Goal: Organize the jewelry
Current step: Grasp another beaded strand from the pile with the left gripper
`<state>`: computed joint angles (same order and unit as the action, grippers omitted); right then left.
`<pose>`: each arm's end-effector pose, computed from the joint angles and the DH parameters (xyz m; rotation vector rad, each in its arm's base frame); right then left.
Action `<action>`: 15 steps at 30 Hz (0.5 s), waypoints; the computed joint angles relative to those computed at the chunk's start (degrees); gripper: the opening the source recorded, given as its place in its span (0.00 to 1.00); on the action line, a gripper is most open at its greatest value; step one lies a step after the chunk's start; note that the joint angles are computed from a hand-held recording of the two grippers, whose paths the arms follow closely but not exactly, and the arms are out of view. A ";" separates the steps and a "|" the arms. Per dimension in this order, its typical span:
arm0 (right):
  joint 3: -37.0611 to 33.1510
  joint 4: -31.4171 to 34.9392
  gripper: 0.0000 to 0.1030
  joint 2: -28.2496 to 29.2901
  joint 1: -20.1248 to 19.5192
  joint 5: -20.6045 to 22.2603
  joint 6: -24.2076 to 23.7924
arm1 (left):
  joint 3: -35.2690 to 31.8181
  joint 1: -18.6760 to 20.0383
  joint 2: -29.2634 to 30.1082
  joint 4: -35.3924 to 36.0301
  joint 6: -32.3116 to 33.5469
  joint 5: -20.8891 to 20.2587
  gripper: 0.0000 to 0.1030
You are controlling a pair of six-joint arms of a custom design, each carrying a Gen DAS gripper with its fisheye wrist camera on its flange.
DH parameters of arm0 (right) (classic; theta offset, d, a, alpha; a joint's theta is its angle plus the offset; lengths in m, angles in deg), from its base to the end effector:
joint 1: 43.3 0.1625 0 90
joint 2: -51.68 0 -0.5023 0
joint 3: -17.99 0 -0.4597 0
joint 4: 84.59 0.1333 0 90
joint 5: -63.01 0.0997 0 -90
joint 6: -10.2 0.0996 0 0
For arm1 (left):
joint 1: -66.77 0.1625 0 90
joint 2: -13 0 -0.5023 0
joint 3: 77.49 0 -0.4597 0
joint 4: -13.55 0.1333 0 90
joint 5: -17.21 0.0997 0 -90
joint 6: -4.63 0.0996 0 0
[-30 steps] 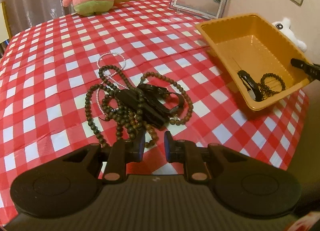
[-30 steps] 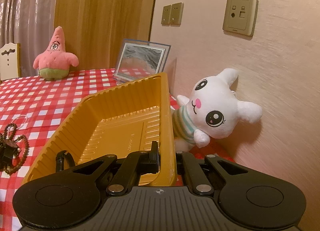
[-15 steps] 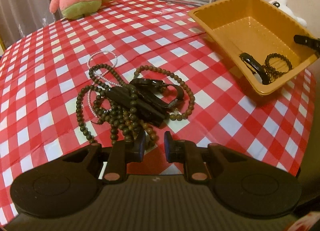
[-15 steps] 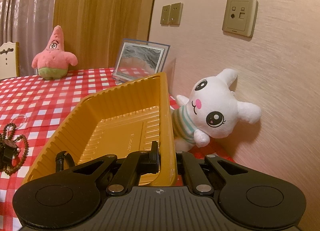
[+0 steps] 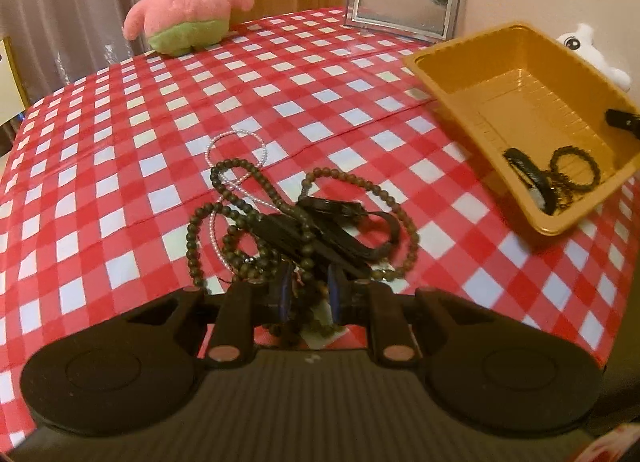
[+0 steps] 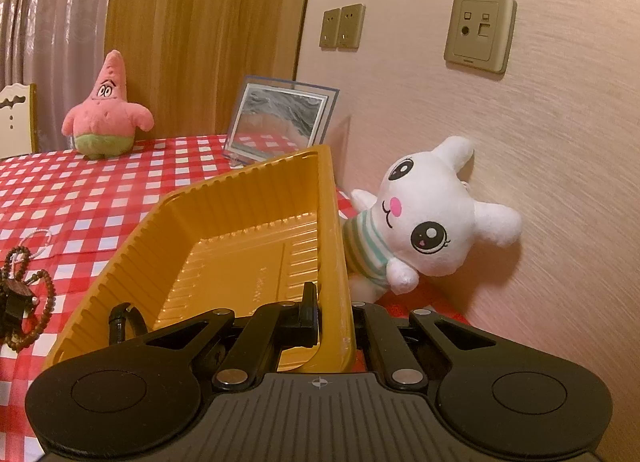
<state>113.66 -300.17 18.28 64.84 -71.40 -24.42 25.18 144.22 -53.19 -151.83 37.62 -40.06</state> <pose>0.2913 -0.6849 0.0892 0.4388 -2.0203 1.1060 0.0300 -0.7265 0.3461 0.6936 2.2901 -0.7032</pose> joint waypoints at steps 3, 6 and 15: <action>-0.12 0.08 0.03 0.07 0.03 -0.04 0.00 | -0.95 0.63 0.63 0.83 -0.85 -0.35 0.06; 0.04 0.07 0.03 -0.07 -0.09 0.06 -0.03 | -1.27 1.07 0.02 -0.68 -1.75 -1.73 0.06; -0.02 0.12 0.03 -0.04 -0.06 0.02 -0.06 | -4.54 2.06 -2.10 -7.47 -4.61 0.65 0.06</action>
<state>113.64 -300.05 18.24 64.78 -71.37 -24.47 20.64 146.29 -55.29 -159.30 33.01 -39.41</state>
